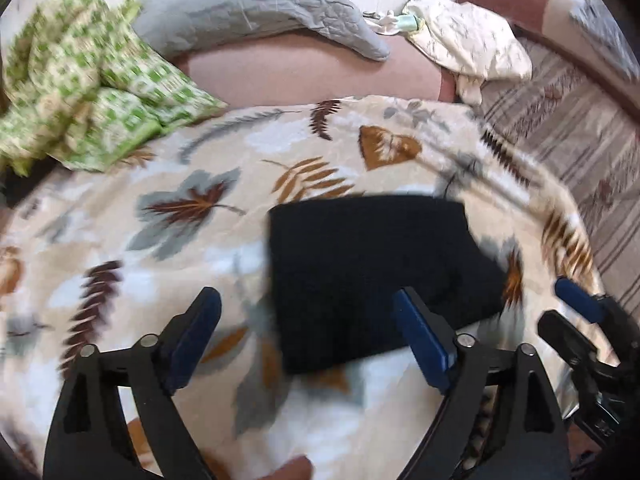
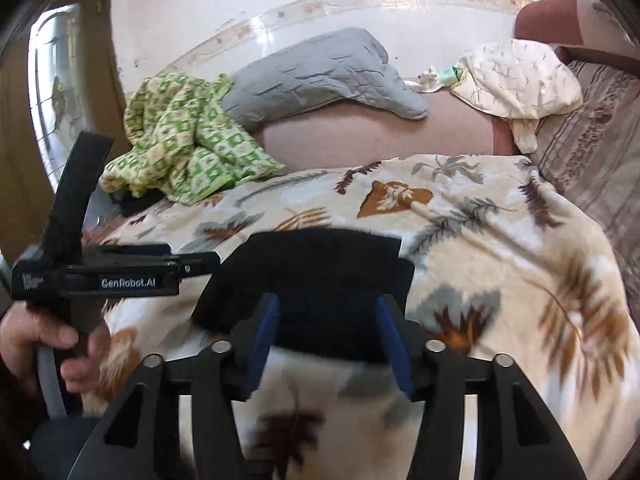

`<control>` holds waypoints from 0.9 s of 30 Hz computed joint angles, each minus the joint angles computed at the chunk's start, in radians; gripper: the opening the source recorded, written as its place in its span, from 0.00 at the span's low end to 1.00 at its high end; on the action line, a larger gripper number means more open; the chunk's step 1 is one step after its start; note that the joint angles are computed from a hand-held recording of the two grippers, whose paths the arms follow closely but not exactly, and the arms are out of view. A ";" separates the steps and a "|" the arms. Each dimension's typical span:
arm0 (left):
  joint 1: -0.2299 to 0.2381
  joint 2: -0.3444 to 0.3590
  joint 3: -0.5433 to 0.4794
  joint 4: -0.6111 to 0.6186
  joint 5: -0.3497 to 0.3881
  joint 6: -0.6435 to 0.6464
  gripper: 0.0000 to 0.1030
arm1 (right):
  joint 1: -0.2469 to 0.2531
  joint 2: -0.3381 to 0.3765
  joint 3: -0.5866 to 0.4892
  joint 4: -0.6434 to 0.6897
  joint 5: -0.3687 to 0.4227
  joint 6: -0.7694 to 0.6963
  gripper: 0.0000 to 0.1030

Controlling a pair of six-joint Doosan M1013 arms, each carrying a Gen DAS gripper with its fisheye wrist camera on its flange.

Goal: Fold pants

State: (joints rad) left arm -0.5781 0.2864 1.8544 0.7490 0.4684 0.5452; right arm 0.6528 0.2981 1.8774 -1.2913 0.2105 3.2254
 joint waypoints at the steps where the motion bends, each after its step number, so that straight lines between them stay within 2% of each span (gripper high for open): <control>1: -0.014 -0.010 0.013 0.061 0.020 -0.051 0.97 | 0.011 -0.007 0.010 -0.003 0.019 -0.001 0.54; 2: -0.030 -0.023 0.030 0.139 0.044 -0.125 1.00 | 0.023 -0.011 0.017 -0.001 0.048 -0.011 0.54; 5: -0.070 -0.055 0.069 0.306 0.092 -0.293 1.00 | 0.051 -0.011 0.023 0.015 0.131 -0.065 0.55; 7: -0.082 -0.070 0.085 0.346 0.091 -0.340 1.00 | 0.055 -0.016 0.031 0.001 0.142 -0.048 0.57; 14: -0.104 -0.098 0.108 0.334 0.093 -0.335 1.00 | 0.053 -0.036 0.065 -0.022 0.135 0.054 0.57; 18: -0.113 -0.090 0.095 0.306 0.139 -0.310 1.00 | 0.065 -0.032 0.058 -0.014 0.161 0.016 0.58; 27: -0.101 -0.082 0.091 0.208 0.085 -0.224 1.00 | 0.093 -0.017 0.038 0.014 0.210 -0.088 0.59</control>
